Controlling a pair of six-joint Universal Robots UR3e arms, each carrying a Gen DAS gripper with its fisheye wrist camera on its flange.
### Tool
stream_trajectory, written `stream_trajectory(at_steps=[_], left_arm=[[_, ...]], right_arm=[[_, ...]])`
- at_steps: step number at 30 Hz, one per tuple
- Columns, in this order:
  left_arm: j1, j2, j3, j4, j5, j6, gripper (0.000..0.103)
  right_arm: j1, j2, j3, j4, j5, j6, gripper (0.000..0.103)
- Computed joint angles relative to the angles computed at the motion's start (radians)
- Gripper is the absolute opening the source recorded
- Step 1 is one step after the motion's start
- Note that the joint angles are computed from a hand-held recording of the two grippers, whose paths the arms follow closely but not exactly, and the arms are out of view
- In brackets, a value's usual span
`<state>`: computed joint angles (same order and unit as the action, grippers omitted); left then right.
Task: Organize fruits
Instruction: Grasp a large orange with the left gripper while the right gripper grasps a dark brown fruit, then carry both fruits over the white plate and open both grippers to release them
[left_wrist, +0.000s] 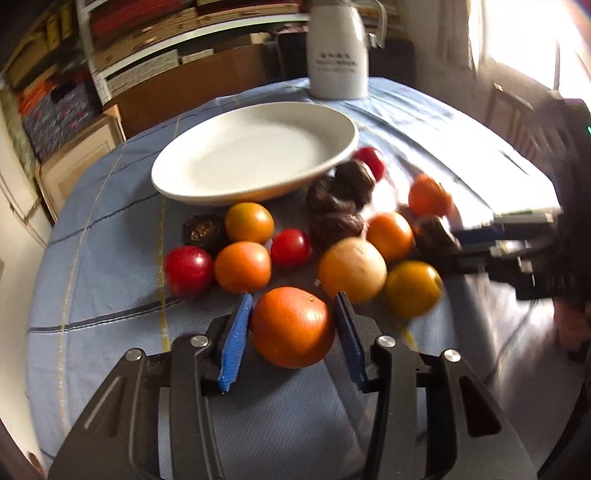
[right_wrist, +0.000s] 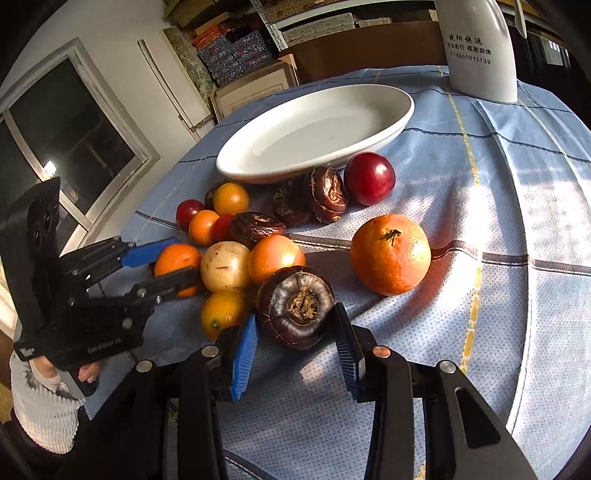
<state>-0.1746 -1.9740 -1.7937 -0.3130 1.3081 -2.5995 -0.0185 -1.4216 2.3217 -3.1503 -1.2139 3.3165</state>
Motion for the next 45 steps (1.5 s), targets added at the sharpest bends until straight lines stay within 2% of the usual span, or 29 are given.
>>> stream_trajectory(at_steps=[3,7,13,18,22,25,28,32,33,35,37,39,41,45], left_arm=[[0.024,0.023,-0.029,-0.008,-0.031,-0.012,0.044],[0.054,0.048,-0.076,0.031,-0.079,-0.065,0.043],[0.074,0.046,-0.027,0.033,-0.149,-0.119,0.043],[0.044,-0.068,0.245,-0.043,-0.145,-0.226,0.044],[0.001,-0.257,0.558,-0.138,-0.096,-0.319,0.044],[-0.018,-0.414,0.796,-0.253,-0.064,-0.367,0.044],[-0.018,-0.498,0.905,-0.295,-0.052,-0.377,0.044],[-0.009,-0.542,0.961,-0.319,-0.055,-0.368,0.046],[-0.006,-0.540,0.959,-0.314,-0.055,-0.368,0.047],[0.003,-0.511,0.907,-0.271,-0.067,-0.372,0.064],[0.013,-0.455,0.792,-0.165,-0.062,-0.379,0.075],[0.025,-0.401,0.684,-0.069,-0.055,-0.380,0.080],[0.040,-0.353,0.589,0.010,-0.043,-0.396,0.090],[0.094,-0.247,0.365,0.132,-0.039,-0.432,0.092]], right_arm=[[-0.013,-0.003,0.016,-0.022,0.010,0.002,0.041],[-0.021,-0.037,0.074,-0.130,-0.002,0.014,0.041],[-0.055,-0.092,0.040,-0.097,0.011,0.028,0.040],[-0.053,-0.008,-0.211,0.032,-0.005,0.055,0.040],[-0.021,0.178,-0.487,0.140,-0.024,0.083,0.040],[0.016,0.315,-0.675,0.229,-0.105,0.077,0.040],[0.025,0.378,-0.749,0.274,-0.131,0.057,0.041],[0.024,0.377,-0.725,0.254,-0.139,0.064,0.048],[0.015,0.368,-0.706,0.232,-0.126,0.070,0.049],[0.004,0.346,-0.662,0.187,-0.113,0.081,0.049],[-0.006,0.320,-0.614,0.138,-0.108,0.087,0.049],[-0.020,0.280,-0.538,0.069,-0.112,0.105,0.058],[-0.033,0.239,-0.458,-0.005,-0.117,0.130,0.064],[-0.066,0.152,-0.262,-0.138,-0.126,0.172,0.073]])
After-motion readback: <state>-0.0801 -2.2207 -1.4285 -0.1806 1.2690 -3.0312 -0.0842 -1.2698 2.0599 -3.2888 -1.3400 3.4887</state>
